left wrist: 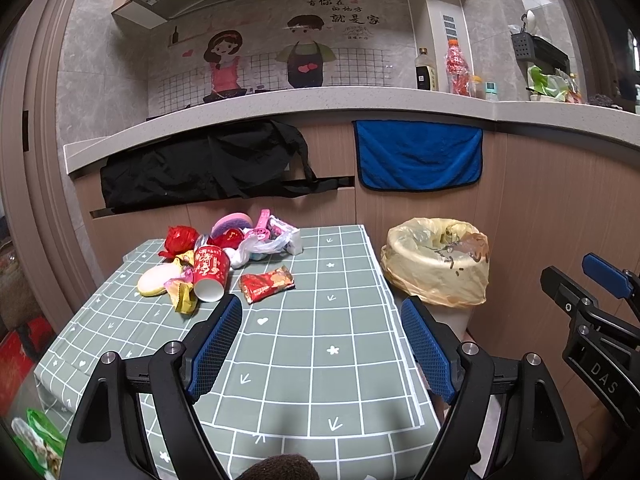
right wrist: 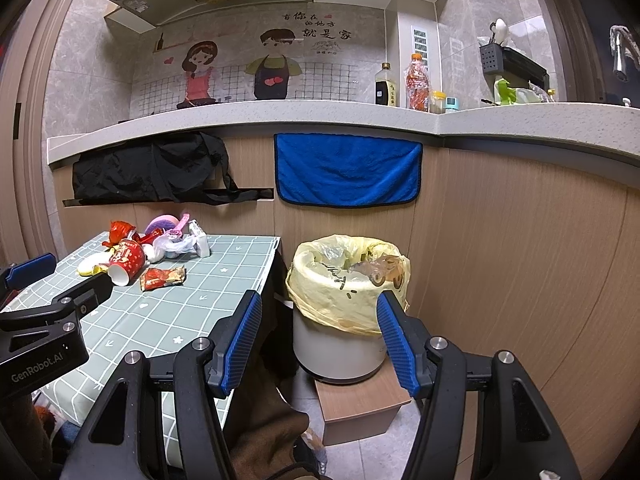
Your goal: Collect trash
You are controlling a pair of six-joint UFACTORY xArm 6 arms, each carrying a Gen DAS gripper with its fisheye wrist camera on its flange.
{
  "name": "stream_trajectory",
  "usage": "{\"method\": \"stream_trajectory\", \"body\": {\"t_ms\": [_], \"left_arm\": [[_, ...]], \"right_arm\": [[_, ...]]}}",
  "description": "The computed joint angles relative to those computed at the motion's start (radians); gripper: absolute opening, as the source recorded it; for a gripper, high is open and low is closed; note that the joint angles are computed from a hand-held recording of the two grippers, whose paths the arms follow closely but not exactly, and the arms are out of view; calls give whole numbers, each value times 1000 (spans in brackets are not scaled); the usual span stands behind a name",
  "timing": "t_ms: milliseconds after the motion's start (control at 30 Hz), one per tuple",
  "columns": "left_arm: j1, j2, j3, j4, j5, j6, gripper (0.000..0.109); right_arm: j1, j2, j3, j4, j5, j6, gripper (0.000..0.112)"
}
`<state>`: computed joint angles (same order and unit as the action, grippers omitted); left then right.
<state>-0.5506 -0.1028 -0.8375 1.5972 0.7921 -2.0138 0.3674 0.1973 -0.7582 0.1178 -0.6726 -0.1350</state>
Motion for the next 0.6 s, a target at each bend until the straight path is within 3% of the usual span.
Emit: {"method": "stream_trajectory", "body": {"t_ms": [600], "left_arm": [[2,0,2,5,-1,-4,82]], "right_arm": [[2,-2,1,2,3,1,57]]}}
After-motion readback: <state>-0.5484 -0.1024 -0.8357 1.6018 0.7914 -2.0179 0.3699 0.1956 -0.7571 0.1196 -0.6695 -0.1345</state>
